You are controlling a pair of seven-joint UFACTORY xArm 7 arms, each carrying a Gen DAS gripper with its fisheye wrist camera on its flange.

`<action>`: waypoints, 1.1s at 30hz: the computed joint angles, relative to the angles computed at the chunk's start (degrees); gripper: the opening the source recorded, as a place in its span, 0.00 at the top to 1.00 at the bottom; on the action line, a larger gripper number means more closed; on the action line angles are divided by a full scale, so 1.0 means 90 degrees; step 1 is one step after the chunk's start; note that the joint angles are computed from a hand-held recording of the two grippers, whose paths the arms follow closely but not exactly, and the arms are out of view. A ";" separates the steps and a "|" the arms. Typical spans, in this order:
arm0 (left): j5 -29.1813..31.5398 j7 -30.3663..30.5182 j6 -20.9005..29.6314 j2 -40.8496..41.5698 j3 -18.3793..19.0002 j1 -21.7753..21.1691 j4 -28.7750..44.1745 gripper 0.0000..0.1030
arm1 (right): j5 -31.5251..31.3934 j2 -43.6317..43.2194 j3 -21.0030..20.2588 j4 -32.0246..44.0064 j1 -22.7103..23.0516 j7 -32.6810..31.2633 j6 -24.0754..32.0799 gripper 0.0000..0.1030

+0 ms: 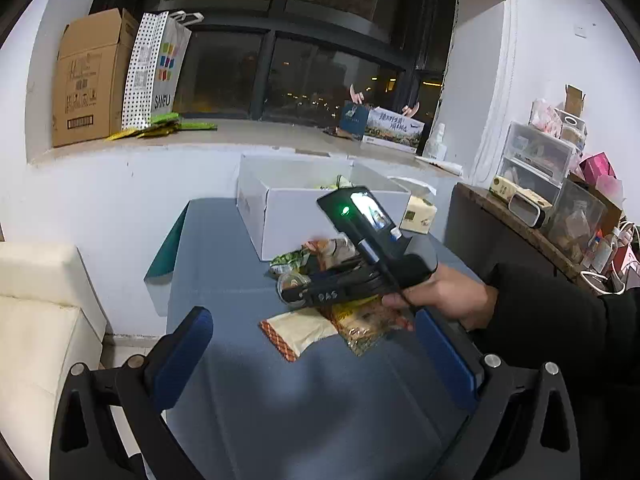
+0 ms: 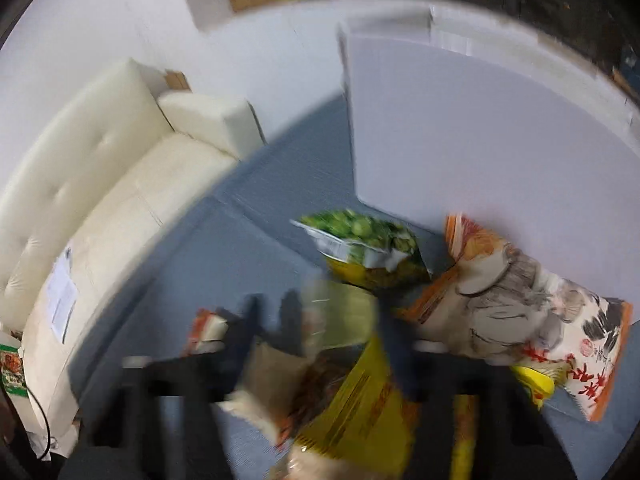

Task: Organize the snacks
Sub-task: 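Grasp a small translucent pack with the right tool while the left grasps the checkered-end bread pack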

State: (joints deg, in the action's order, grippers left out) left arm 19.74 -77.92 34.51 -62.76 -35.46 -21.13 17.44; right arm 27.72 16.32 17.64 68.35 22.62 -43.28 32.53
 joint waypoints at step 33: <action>-0.0568 0.5374 -0.2970 0.5218 0.2447 0.0450 0.0870 0.15 | 0.3808 -0.4424 -0.2162 -0.3109 -0.0976 -0.2874 0.2196 0.68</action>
